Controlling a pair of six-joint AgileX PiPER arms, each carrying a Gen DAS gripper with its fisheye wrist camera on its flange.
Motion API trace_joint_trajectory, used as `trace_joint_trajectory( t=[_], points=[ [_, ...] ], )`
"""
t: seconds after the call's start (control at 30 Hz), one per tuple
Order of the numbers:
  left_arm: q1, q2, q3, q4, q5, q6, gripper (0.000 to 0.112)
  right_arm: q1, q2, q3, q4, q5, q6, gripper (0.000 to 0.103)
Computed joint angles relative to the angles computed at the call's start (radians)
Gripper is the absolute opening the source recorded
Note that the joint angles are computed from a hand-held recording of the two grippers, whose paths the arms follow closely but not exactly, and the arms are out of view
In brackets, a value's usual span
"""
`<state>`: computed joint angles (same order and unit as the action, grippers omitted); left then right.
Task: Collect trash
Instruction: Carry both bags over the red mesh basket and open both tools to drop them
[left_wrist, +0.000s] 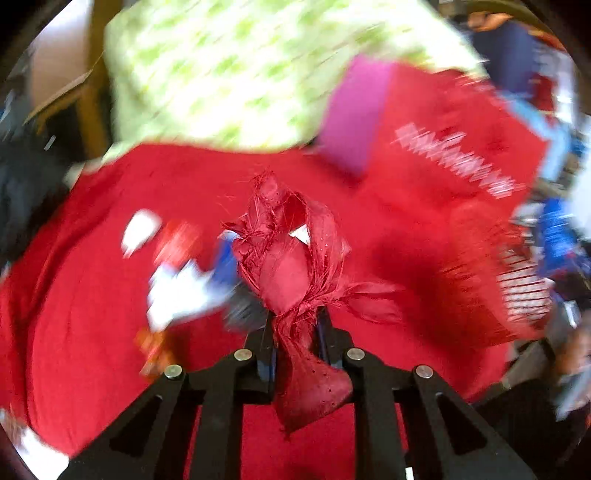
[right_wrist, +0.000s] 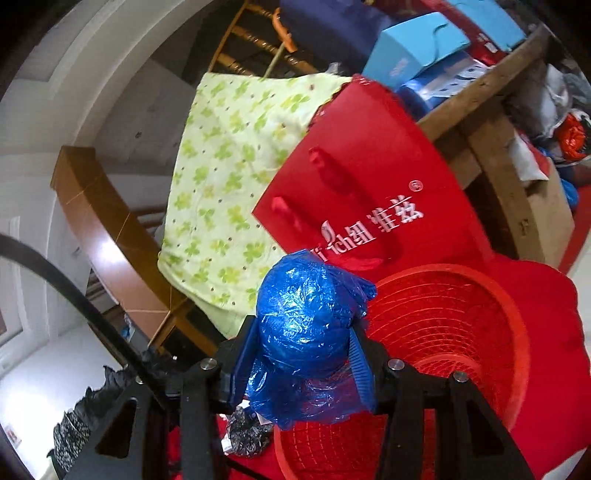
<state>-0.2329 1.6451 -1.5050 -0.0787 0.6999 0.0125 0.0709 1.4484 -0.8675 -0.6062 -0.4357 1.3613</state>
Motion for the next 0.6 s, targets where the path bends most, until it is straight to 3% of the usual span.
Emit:
trace_joint_trajectory(
  t=[0.13, 0.33, 0.47, 0.6],
  points=[
    [-0.141, 0.056, -0.199, -0.049, 0.064, 0.070, 0.019, -0.013, -0.031, 0.026, 0.053, 0.007, -0.039, 0.052],
    [-0.305, 0.327, -0.637, -0.039, 0.223, 0.069, 0.022, -0.069, -0.035, 0.049, -0.007, 0.009, 0.053, 0.053],
    [-0.356, 0.547, -0.956, -0.007, 0.389, 0.050, 0.037, -0.126, -0.021, 0.054, -0.105, -0.004, 0.173, 0.058],
    [-0.373, 0.556, -0.936, 0.027, 0.393, 0.007, 0.042, -0.173, -0.013, 0.075, -0.140, -0.054, 0.238, 0.074]
  ],
)
